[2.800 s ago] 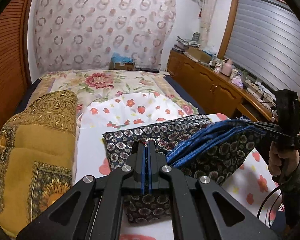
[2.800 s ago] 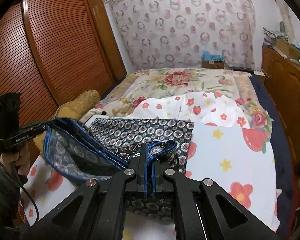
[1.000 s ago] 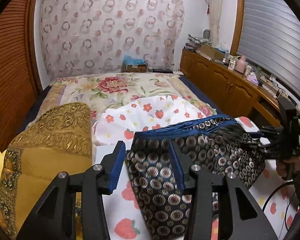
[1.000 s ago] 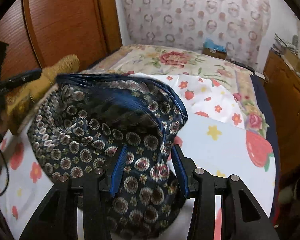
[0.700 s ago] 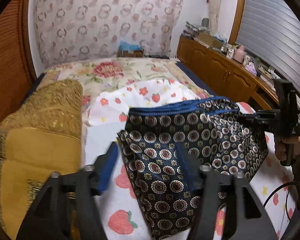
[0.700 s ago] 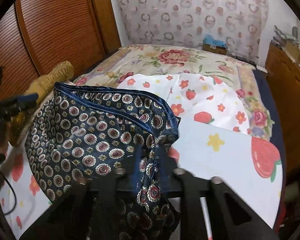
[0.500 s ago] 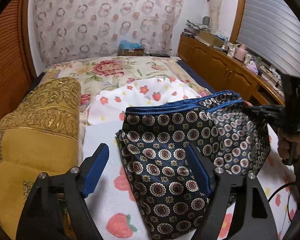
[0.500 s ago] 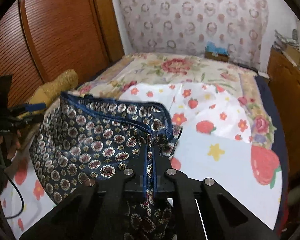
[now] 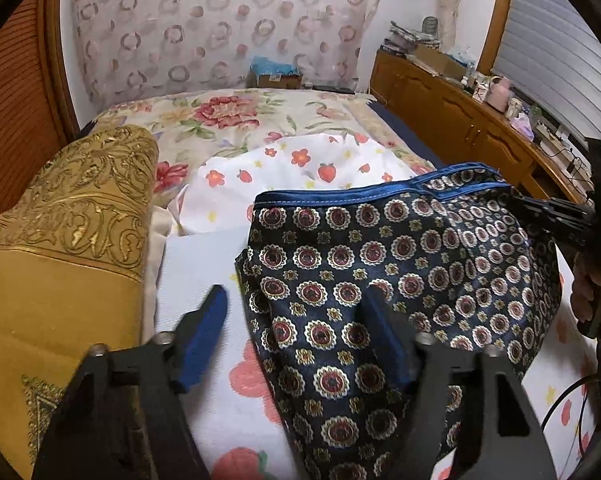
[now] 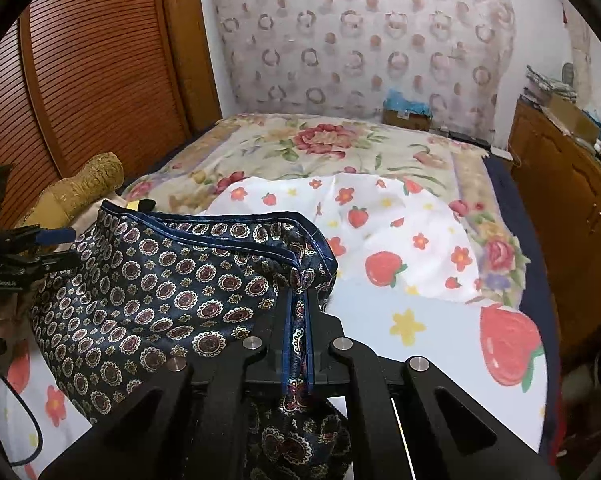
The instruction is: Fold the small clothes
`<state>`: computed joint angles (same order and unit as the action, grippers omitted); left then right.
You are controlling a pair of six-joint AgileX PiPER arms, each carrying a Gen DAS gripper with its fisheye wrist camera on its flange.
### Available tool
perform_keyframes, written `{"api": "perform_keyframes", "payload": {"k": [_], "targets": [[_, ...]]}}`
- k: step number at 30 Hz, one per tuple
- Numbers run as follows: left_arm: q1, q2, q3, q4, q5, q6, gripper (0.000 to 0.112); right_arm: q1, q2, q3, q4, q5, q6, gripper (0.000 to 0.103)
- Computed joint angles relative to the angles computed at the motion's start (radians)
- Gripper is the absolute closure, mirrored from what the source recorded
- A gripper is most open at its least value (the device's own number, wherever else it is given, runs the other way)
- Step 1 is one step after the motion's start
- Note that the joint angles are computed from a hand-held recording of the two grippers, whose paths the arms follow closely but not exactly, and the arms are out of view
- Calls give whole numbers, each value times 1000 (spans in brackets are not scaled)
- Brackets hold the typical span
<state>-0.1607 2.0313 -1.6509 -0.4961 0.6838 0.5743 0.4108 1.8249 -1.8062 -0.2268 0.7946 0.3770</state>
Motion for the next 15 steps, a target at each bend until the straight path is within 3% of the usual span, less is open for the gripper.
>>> {"api": "perform_keyframes", "payload": {"k": [3,5,9,15], "targets": [[3,22,-24,19,6,-25,61,9,-17,12,-29,14,20,75],[1,31,-36,40,9,-50,63,8,-32,32,-17,3,16,56],[1,49,-48,52,18,-61,67,1,-26,33,12,23,-1,45],[4,58,-57,46,32,-52,69,-24,20,-21,79,63,-28,45]]}}
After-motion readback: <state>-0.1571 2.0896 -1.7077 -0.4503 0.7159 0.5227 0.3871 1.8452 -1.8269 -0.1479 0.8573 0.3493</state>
